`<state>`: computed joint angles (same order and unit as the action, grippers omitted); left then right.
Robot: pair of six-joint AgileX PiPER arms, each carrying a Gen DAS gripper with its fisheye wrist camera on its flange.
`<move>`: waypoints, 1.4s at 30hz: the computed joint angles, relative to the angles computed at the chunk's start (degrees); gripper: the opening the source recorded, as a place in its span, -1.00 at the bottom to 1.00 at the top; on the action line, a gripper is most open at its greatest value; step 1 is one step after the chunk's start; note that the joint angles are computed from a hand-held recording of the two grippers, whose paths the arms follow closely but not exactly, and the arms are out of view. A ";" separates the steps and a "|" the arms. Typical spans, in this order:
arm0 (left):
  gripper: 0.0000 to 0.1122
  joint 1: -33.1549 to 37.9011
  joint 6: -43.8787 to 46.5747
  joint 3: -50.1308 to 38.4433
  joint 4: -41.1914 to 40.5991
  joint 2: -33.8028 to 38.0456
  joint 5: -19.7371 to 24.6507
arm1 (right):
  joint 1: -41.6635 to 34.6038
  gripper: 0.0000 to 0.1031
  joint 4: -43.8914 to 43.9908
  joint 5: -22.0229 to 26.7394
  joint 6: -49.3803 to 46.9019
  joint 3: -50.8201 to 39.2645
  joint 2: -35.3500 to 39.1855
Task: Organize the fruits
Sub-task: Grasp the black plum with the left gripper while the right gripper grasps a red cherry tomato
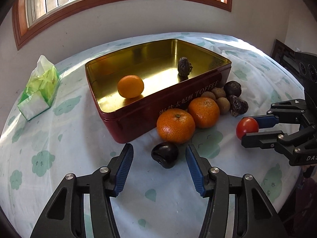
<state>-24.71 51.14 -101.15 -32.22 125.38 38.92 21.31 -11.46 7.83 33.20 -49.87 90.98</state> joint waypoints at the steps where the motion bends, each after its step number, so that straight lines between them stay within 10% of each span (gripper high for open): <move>1: -0.16 0.13 -0.24 -1.64 0.08 1.00 1.80 | 0.03 -0.47 -0.82 0.22 0.87 -0.19 0.16; 5: -0.40 0.52 -0.42 -1.30 -1.95 0.91 2.19 | 0.28 -0.47 -3.39 1.36 3.41 -0.90 0.68; 17: -0.50 -2.36 -11.64 20.03 -8.56 -10.04 -21.04 | 1.21 -0.47 -10.78 2.75 10.83 -1.62 1.33; 42: -0.50 -4.50 -47.76 21.62 21.35 -9.48 -29.16 | 2.06 -0.46 -15.40 3.34 14.94 -1.76 1.18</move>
